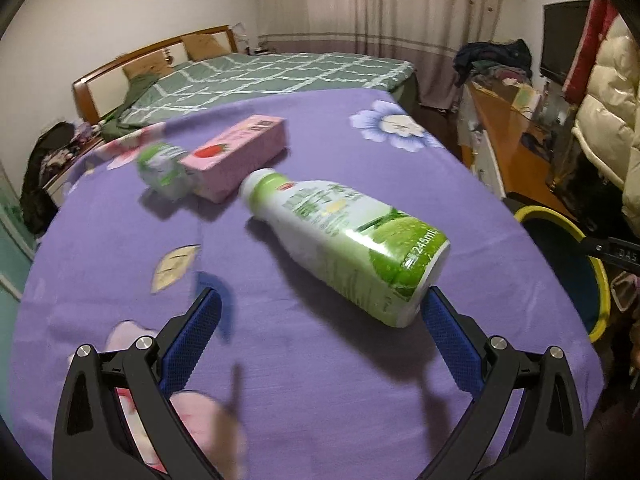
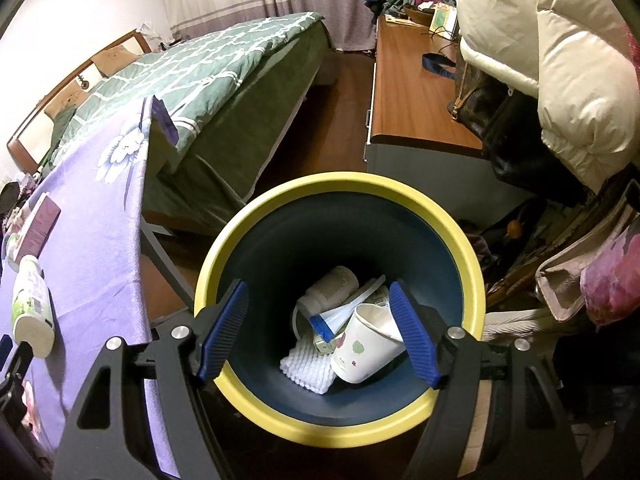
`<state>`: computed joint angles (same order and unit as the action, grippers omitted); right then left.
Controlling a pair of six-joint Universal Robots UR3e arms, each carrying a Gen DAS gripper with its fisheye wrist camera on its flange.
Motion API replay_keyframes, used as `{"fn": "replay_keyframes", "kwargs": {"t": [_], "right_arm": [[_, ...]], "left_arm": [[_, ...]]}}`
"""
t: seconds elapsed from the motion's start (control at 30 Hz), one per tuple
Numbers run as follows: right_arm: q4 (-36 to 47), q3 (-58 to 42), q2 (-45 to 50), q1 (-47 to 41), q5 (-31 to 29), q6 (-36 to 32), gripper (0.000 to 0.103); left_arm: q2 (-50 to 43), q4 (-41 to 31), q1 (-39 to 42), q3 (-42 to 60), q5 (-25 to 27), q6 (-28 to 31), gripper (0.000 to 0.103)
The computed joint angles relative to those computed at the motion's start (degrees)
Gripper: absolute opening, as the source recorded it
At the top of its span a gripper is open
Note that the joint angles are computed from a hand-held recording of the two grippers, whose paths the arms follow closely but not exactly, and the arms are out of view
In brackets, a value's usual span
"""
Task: Collect trash
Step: 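Reach the left tool toward the green-labelled coconut water bottle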
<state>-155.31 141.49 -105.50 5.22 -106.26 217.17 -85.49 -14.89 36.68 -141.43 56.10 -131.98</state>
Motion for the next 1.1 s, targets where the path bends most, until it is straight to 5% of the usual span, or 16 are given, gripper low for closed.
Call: {"fn": "replay_keyframes", "kwargs": {"t": [0.17,0.37,0.5,0.6,0.87,1.1], "right_arm": [[0.3,-2.3,2.2,1.8,-0.4,0.2,0.069],[0.1,-6.6,7.0,4.7,-0.9,0.8,0.069],[-0.1,-8.5,9.0,5.7,-1.1,0.9,0.069],[-0.1,-9.1,9.6,5.9,-1.1,0.9,0.069],[-0.2,-8.9,9.8,5.7,-0.9,1.0,0.070],[-1.4,-7.7,9.6,4.4,0.2,0.4,0.070]], "left_arm": [[-2.4,-2.5,6.3,4.0,0.0,1.3,0.098],[-9.8,1.0,11.9,11.6,1.4,-3.8,0.098],[-5.1,-9.2,16.5,10.7,-6.7,5.8,0.098],[-5.5,-17.9,15.2,12.8,-7.9,11.9,0.098],[-16.3,-11.6,7.1,19.0,-4.5,7.0,0.097],[-19.6,-11.2,5.5,21.8,-4.1,6.8,0.069]]}}
